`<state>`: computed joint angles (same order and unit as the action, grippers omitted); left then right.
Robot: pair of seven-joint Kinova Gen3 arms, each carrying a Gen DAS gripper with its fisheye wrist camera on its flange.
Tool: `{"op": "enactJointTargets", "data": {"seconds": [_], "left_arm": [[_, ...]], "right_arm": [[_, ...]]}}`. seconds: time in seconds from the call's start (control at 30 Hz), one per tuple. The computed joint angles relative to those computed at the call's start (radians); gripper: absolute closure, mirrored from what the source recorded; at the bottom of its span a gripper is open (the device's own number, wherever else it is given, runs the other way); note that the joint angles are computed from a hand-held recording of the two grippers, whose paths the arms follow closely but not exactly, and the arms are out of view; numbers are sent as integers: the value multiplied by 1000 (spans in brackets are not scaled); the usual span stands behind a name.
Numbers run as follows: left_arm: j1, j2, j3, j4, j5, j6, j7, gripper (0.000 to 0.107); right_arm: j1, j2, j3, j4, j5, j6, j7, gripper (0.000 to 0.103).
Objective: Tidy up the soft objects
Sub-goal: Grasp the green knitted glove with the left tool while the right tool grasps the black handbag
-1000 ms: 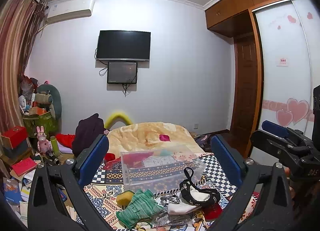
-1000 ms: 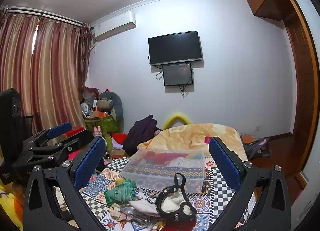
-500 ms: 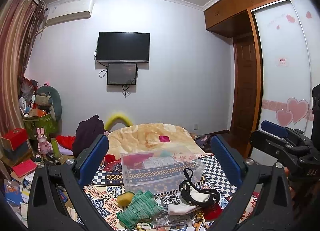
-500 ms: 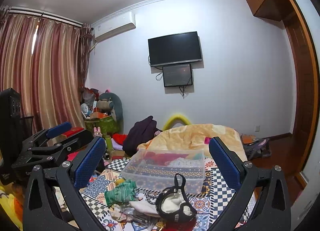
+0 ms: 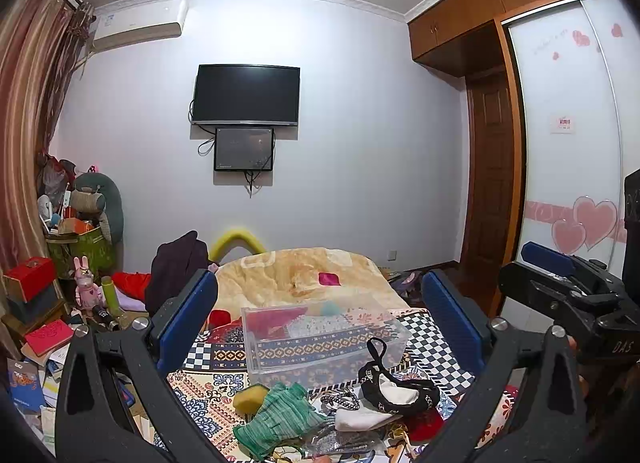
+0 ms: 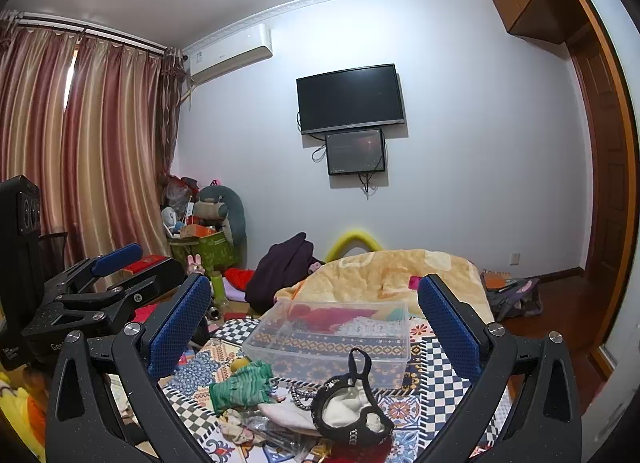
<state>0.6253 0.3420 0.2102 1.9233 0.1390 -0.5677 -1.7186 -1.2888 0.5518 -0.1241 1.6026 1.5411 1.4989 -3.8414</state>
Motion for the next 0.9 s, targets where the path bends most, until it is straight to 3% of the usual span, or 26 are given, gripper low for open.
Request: {"op": "enactJointTargets", "data": {"seconds": [0.27, 0.43, 0.6, 0.73, 0.9], "left_arm": [[8, 46, -28, -46, 32, 67, -26, 4], [-19, 107, -30, -95, 14, 142, -3, 4], [4, 180, -78, -148, 43, 200, -12, 5], [0, 232, -94, -195, 43, 280, -4, 16], [-99, 306, -14, -274, -33, 420, 69, 20]], "right_arm": [[27, 5, -3, 8, -34, -33, 11, 0], [82, -3, -13, 63, -88, -128, -56, 0], [148, -14, -22, 112, -125, -257, -106, 0], [185, -12, -22, 140, -149, -354, -126, 6], [217, -18, -25, 168, -162, -476, -149, 6]]}}
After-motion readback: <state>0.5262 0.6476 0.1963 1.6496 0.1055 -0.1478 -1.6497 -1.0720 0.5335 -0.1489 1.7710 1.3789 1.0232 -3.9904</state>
